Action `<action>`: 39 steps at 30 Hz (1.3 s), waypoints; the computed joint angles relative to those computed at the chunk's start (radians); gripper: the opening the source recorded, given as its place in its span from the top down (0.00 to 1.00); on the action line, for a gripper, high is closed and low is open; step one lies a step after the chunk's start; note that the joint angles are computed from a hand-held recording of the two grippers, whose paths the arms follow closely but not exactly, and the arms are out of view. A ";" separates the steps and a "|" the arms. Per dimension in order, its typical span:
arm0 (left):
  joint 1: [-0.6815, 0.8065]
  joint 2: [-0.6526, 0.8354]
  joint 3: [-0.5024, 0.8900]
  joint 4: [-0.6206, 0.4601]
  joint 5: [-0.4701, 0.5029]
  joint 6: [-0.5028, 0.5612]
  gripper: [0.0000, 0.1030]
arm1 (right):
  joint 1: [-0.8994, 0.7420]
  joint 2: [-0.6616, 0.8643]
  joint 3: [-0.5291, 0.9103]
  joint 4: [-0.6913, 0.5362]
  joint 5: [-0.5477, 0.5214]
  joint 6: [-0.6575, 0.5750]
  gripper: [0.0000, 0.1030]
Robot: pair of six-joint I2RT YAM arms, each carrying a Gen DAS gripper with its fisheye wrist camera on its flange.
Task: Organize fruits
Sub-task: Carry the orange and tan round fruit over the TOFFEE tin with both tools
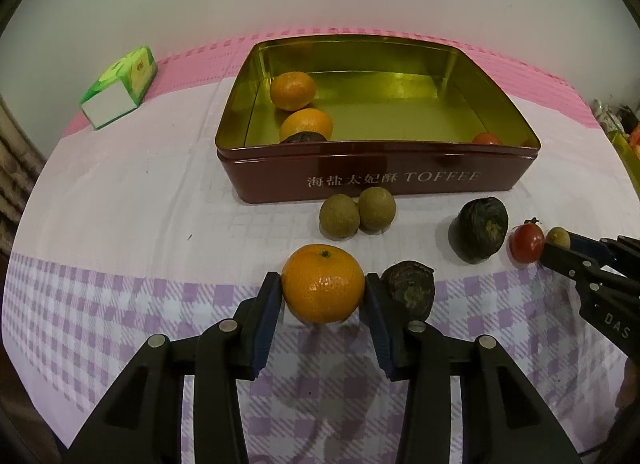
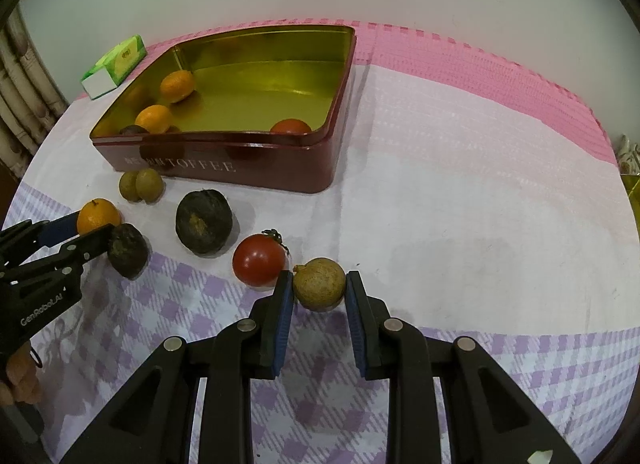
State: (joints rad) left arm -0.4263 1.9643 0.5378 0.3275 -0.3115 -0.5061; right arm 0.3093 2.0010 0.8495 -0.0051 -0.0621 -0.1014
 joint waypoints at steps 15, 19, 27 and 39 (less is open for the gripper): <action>0.005 -0.077 -0.037 -0.023 0.003 -0.020 0.60 | 0.020 -0.057 -0.020 -0.003 0.014 0.008 0.77; 0.008 -0.133 -0.037 -0.052 -0.003 -0.004 0.60 | 0.025 -0.094 -0.012 -0.021 0.007 0.012 0.77; 0.031 -0.227 0.015 -0.141 -0.013 0.038 0.60 | 0.037 -0.124 0.057 -0.070 -0.007 0.014 0.77; 0.119 -0.172 0.154 -0.189 0.033 0.094 0.60 | 0.061 -0.048 0.203 -0.114 -0.018 0.030 0.77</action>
